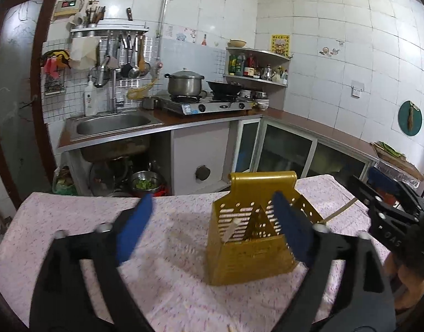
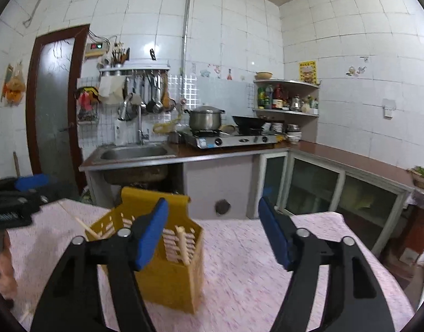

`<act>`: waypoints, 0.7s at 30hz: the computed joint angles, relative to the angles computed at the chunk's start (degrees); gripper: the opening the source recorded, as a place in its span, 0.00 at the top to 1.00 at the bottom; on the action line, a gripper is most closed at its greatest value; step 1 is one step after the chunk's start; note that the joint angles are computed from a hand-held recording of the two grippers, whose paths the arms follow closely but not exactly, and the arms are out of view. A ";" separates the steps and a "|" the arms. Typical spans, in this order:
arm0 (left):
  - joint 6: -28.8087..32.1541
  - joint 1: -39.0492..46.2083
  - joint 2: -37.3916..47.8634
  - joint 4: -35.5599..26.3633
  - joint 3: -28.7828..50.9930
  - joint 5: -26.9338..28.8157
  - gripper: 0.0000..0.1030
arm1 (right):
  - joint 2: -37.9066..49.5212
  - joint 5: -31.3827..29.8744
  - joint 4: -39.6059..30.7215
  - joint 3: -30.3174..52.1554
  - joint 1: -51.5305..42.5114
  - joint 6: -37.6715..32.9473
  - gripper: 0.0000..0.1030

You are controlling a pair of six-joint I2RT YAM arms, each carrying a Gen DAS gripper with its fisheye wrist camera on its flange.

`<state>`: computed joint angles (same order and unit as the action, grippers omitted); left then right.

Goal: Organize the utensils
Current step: 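Lower both chopsticks into the yellow holder and open both tools, then move both open tools back toward the remaining utensils on the cloth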

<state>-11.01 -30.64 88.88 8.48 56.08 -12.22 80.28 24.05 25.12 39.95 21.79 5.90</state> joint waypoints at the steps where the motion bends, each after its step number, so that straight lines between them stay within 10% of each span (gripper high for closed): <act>1: -0.27 -0.05 -1.52 -0.70 -0.88 -0.83 0.05 | -2.63 2.74 -3.07 -1.03 1.20 0.22 0.22; 8: -1.94 2.50 -10.57 -10.29 -7.19 -0.79 0.05 | -11.82 3.34 -17.22 -7.36 6.24 8.58 0.10; 21: -1.46 8.59 -15.48 -8.61 -24.94 5.61 0.05 | -4.59 5.13 -20.91 -15.55 16.81 23.55 0.07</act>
